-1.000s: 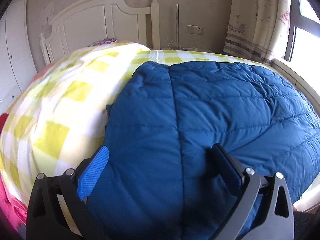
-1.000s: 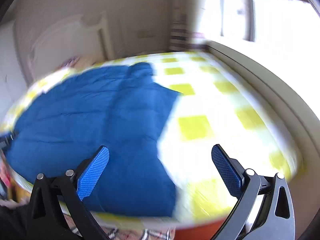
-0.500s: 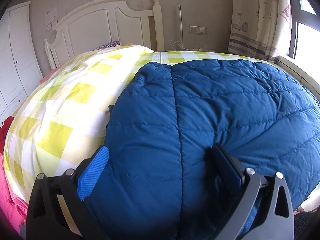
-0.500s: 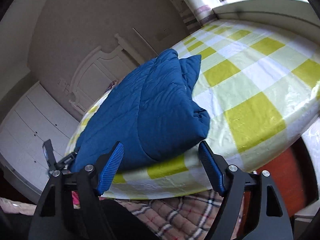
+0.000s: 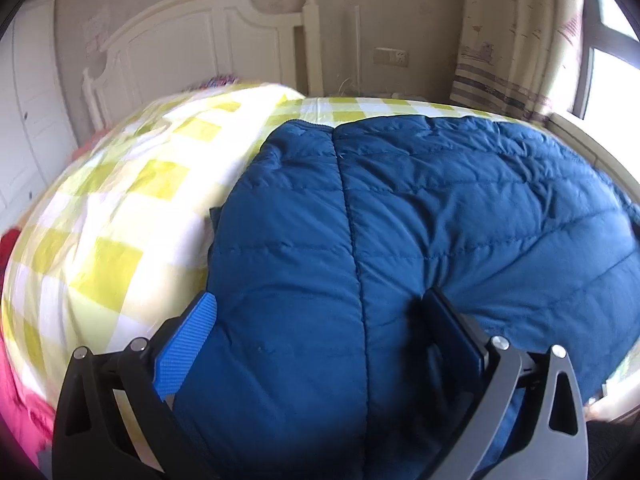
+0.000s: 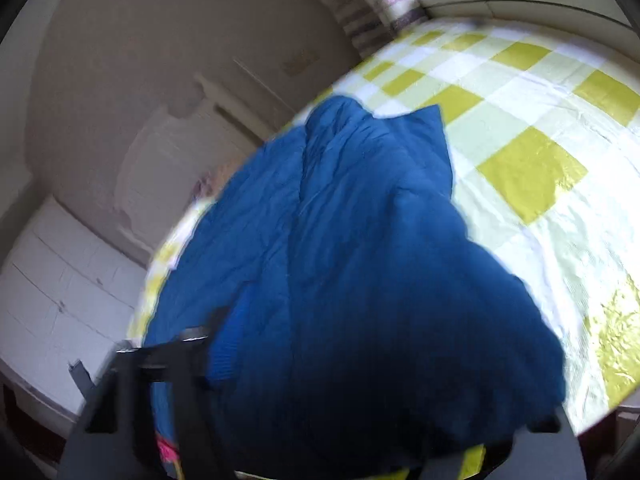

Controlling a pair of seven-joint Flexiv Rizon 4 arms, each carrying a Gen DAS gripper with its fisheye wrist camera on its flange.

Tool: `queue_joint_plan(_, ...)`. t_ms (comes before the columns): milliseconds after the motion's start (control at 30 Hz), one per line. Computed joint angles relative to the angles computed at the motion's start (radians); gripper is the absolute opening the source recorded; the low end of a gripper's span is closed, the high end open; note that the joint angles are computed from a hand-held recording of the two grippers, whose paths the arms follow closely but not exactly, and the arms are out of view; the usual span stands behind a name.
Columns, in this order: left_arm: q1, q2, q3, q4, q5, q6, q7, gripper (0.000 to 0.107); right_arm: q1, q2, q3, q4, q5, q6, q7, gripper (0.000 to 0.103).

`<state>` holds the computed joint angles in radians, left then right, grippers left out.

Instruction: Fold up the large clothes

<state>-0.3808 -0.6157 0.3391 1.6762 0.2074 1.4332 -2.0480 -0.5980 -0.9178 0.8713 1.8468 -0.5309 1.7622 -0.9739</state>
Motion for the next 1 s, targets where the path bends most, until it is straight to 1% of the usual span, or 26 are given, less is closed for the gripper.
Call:
queue_joint_plan(33, 0.029, 0.021, -0.049, 0.019, -0.033, 0.019, 0.045, 0.1, -0.028, -0.019, 0.022, 0.01, -0.001, 0.036, -0.006, 0.041)
queue_joint_plan(67, 0.066, 0.034, -0.103, 0.023, -0.024, 0.033, 0.061, 0.1, -0.043, -0.024, 0.028, 0.019, -0.015, 0.056, -0.002, 0.038)
queue_joint_plan(100, 0.089, 0.041, -0.148, 0.016, -0.039, 0.044, 0.102, 0.1, -0.048, -0.019, 0.024, 0.03, -0.027, 0.08, 0.003, 0.035)
queue_joint_plan(200, 0.102, 0.023, -0.213, -0.059, -0.07, 0.037, 0.191, 0.1, 0.008, 0.057, -0.055, 0.056, -0.03, 0.173, 0.008, 0.033)
queue_joint_plan(267, 0.041, -0.021, -0.165, -0.163, -0.065, -0.027, 0.205, 0.101, 0.043, 0.104, -0.1, 0.069, -0.035, 0.229, 0.004, 0.033)
queue_joint_plan(300, 0.024, -0.043, -0.162, -0.22, -0.052, -0.092, 0.224, 0.101, 0.051, 0.118, -0.113, 0.073, -0.043, 0.246, 0.006, 0.033)
queue_joint_plan(333, 0.026, -0.062, -0.192, -0.251, -0.067, -0.137, 0.293, 0.101, 0.061, 0.138, -0.13, 0.077, -0.053, 0.262, 0.004, 0.033)
queue_joint_plan(367, 0.017, -0.077, -0.199, -0.274, -0.076, -0.181, 0.341, 0.101, 0.075, 0.157, -0.149, 0.078, -0.057, 0.271, 0.005, 0.033)
queue_joint_plan(400, -0.021, -0.112, -0.176, -0.328, -0.022, -0.268, 0.351, 0.101, 0.088, 0.173, -0.16, 0.076, -0.046, 0.274, -0.006, 0.033)
queue_joint_plan(433, -0.031, -0.128, -0.173, -0.356, 0.057, -0.289, 0.297, 0.101, 0.092, 0.182, -0.175, 0.078, -0.076, 0.284, 0.018, 0.033)
queue_joint_plan(467, -0.026, -0.133, -0.182, -0.351, 0.141, -0.248, 0.216, 0.101, 0.115, 0.198, -0.222, 0.079, -0.146, 0.305, 0.088, 0.033)
queue_joint_plan(500, 0.006, -0.122, -0.22, -0.331, 0.161, -0.226, 0.2, 0.101, 0.153, 0.239, -0.303, 0.104, -0.181, 0.347, 0.139, 0.033)
queue_joint_plan(533, 0.065, -0.102, -0.29, -0.286, 0.118, -0.198, 0.249, 0.1, 0.22, 0.281, -0.371, 0.113, -0.163, 0.367, 0.133, 0.033)
queue_joint_plan(567, 0.135, -0.072, -0.363, -0.208, 0.011, -0.123, 0.357, 0.099, 0.289, 0.317, -0.452, 0.122, -0.173, 0.399, 0.159, 0.033)
queue_joint_plan(600, 0.205, -0.041, -0.432, -0.127, -0.064, -0.031, 0.406, 0.099, 0.355, 0.345, -0.534, 0.123, -0.199, 0.429, 0.193, 0.033)
queue_joint_plan(633, 0.275, 0.002, -0.475, -0.045, -0.119, 0.076, 0.394, 0.098, 0.425, 0.376, -0.611, 0.121, -0.229, 0.452, 0.218, 0.033)
queue_joint_plan(667, 0.328, 0.028, -0.52, 0.027, -0.217, 0.166, 0.443, 0.098, 0.494, 0.404, -0.678, 0.12, -0.242, 0.466, 0.222, 0.033)
queue_joint_plan(700, 0.371, 0.063, -0.533, 0.086, -0.281, 0.243, 0.428, 0.098, 0.564, 0.432, -0.714, 0.117, -0.226, 0.462, 0.168, 0.033)
queue_joint_plan(733, 0.388, 0.089, -0.512, 0.113, -0.281, 0.28, 0.375, 0.098, 0.634, 0.449, -0.767, 0.114, -0.225, 0.465, 0.145, 0.033)
queue_joint_plan(767, 0.382, 0.124, -0.46, 0.154, -0.327, 0.327, 0.35, 0.098, 0.704, 0.465, -0.801, 0.106, -0.216, 0.45, 0.096, 0.033)
queue_joint_plan(800, 0.349, 0.155, -0.38, 0.187, -0.357, 0.365, 0.323, 0.098, 0.774, 0.475, -0.809, 0.091, -0.192, 0.412, 0.006, 0.033)
queue_joint_plan(833, 0.32, 0.182, -0.313, 0.219, -0.378, 0.398, 0.307, 0.098, 0.843, 0.477, -0.837, 0.081, -0.168, 0.39, -0.057, 0.033)
queue_joint_plan(900, 0.292, 0.223, -0.246, 0.278, -0.425, 0.447, 0.324, 0.099, 0.983, 0.475, -0.862, 0.065, -0.058, 0.315, -0.272, 0.033)
queue_joint_plan(933, 0.287, 0.237, -0.229, 0.3, -0.439, 0.461, 0.336, 0.1, 1.053, 0.462, -0.849, 0.048, 0.029, 0.249, -0.435, 0.033)
queue_joint_plan(967, 0.264, 0.253, -0.197, 0.33, -0.468, 0.48, 0.362, 0.1, 1.123, 0.454, -0.855, 0.038, 0.106, 0.179, -0.57, 0.033)
queue_joint_plan(1000, 0.241, 0.261, -0.176, 0.353, -0.51, 0.495, 0.398, 0.1, 1.192, 0.436, -0.872, 0.028, 0.117, 0.08, -0.685, 0.033)
